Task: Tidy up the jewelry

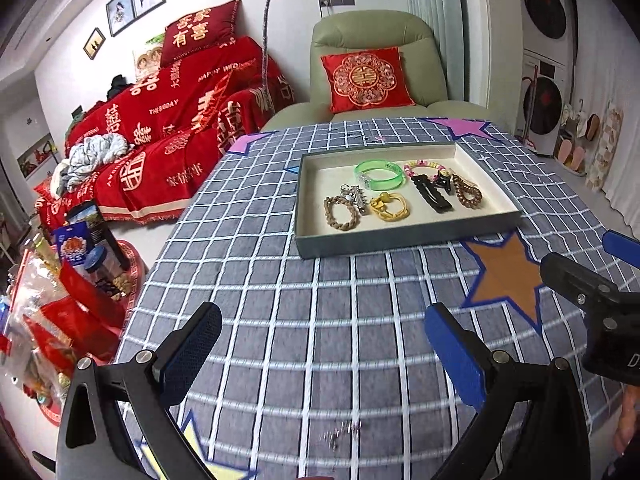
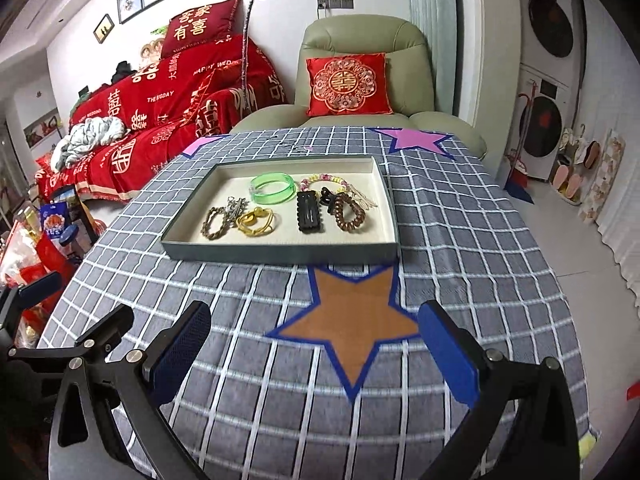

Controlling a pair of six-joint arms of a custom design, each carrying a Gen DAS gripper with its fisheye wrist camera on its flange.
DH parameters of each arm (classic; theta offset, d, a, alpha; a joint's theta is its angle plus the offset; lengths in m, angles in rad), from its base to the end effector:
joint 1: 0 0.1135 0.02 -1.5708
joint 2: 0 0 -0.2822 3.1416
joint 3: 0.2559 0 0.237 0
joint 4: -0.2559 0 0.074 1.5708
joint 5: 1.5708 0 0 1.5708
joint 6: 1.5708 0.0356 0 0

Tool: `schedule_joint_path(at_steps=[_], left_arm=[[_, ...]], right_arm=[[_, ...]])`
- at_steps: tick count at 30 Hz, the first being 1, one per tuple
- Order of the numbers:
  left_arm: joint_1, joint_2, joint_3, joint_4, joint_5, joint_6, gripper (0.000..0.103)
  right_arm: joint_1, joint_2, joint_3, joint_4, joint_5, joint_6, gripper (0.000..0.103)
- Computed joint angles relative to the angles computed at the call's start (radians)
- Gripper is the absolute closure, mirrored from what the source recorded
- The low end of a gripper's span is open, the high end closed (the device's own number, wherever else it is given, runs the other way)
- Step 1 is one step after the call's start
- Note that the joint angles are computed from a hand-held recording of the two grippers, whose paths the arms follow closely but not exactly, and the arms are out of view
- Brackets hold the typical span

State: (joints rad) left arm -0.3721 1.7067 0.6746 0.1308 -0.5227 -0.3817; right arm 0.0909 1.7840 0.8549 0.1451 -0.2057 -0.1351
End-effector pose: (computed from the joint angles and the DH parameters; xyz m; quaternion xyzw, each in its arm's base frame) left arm 0.2789 -0.0898 0.1448 -0.0893 0.9120 0.1101 0.3849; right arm 0.3400 0.0383 0.1647 -0.1427 0.9084 0.0864 0.3833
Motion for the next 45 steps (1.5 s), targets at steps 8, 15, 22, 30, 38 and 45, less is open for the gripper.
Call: schedule_joint_path(at_steps=[8,15,22,30,38,45], left_arm=[[-0.073,-0.117,-0.123,-0.003,-0.058,-0.088,0.000],[-0.114,-0.145,-0.167,-0.012,-0.092,-0.135,0.000],[-0.125,-0.162,-0.184,-0.018,-0.101,-0.151,0.000],[-0.152,-0.176,-0.191,-0.034,-0.119,-0.158,0.000],[-0.158,-0.172,-0.185,-0.040,-0.123,-0.164,0.000],[-0.162,-0.169,-0.179,-0.046,-0.124,-0.169,0.000]], right_arm=[[-0.007,-0.163,-0.187,0.064,0.031,0.003,0.000],[0.001,-0.249,-0.269,0.076,0.073,-0.002,0.000],[-0.006,-0.297,-0.295,0.055,0.088,0.006,0.000],[-0.009,-0.298,-0.296,0.055,0.086,0.004,0.000],[-0.020,-0.311,-0.301,0.049,0.078,0.000,0.000],[-0.025,-0.313,-0.299,0.043,0.076,-0.002,0.000]])
